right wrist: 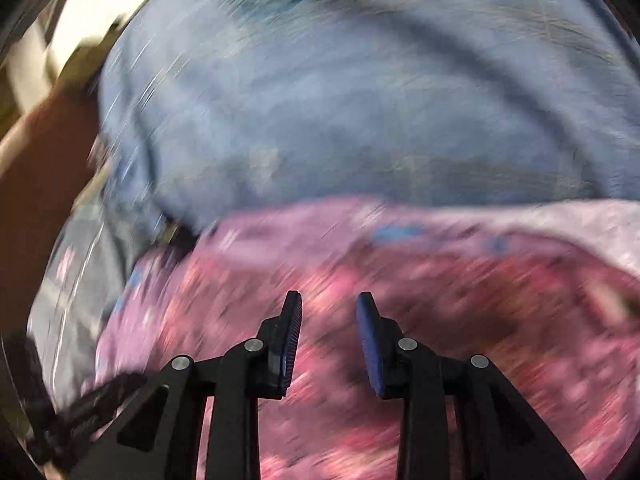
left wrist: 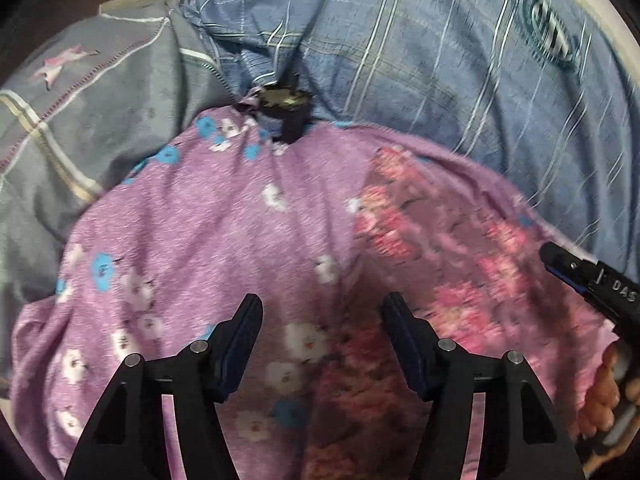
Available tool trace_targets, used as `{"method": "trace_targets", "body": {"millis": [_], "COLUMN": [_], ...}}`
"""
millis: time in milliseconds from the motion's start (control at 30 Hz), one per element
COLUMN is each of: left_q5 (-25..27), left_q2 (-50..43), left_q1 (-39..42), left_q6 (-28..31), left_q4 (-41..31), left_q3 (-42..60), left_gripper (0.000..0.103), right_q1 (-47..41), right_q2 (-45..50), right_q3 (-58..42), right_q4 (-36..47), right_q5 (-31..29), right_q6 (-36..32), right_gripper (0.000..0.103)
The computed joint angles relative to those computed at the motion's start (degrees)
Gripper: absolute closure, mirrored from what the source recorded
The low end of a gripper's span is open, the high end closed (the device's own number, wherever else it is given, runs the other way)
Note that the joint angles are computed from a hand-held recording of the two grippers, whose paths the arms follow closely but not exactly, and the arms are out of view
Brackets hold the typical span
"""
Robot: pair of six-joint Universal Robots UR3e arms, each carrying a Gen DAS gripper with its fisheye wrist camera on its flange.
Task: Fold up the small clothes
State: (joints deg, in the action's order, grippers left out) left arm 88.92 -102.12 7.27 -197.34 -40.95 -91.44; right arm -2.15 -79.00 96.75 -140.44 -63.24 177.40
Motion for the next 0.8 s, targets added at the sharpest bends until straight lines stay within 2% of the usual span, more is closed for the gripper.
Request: {"method": "trace_targets", "body": {"millis": [67,167,233,300,367,400,433,567,633,700,800], "left_q5": [0.63,2.51,3.58,3.83,3.83,3.69,3.80,0.75,0.70,1.02,2.39], "left_q2": [-0.90,-3.47,-3.36,-2.86,-1.53,0.14,0.83,4.13,3.78,2.48,-0.78], "left_q1": [-0.63,-2.24,-2.12,-1.94,-1.65,-1.56,-1.81,-2.28,-3.66,-5.08,-6.77], "left_q6": [-0.70,-0.95,0.09,0.27,0.81,1.34,1.52,2.89,4.10,4.82,5.12], "left_q4": [-0.57,-1.79,-2.90,-2.68,-1.48,-0.18,0.88,4.71,4.77,3.74,-0.12], "left_q3": [0.51,3.71,4.61,4.54,3.60,2.07,1.39,-2.38,-2.53,-1.70,1.49], "left_gripper": [0.041,0.041,0.041,0.042,0.043,0.043,0.043,0.043,0.043,0.043,0.043], "right_q1": [4.25,10.58,12.72,12.00,8.57,6.92,5.05,-6.16,-12.23,-17.31,-23.53], "right_q2": [5.06,14.77,19.97,22.59,18.75,15.44,11.72,-3.60,-7.83,-8.38,-2.40], "right_q3": [-5.18,-16.29,-20.67,-24.91,-20.55,-16.33,-12.27,0.80,3.50,4.34,1.29], "right_q4": [4.37,8.77,4.25,5.39,2.93,0.27,-1.02,5.67,10.66,12.54,8.58], "right_q5": [0.74,-4.85,-8.67,-10.18,-7.98,-7.86,-8.75,-7.00,-6.66,-7.90,-7.55], "right_q6": [0.40,3.39,5.65,7.82,9.73,9.12,7.07,-4.06,-7.88,-10.11,-7.41], "right_gripper": [0.072,0.073,0.075,0.079,0.079,0.073,0.072,0.074,0.076,0.077,0.086]}}
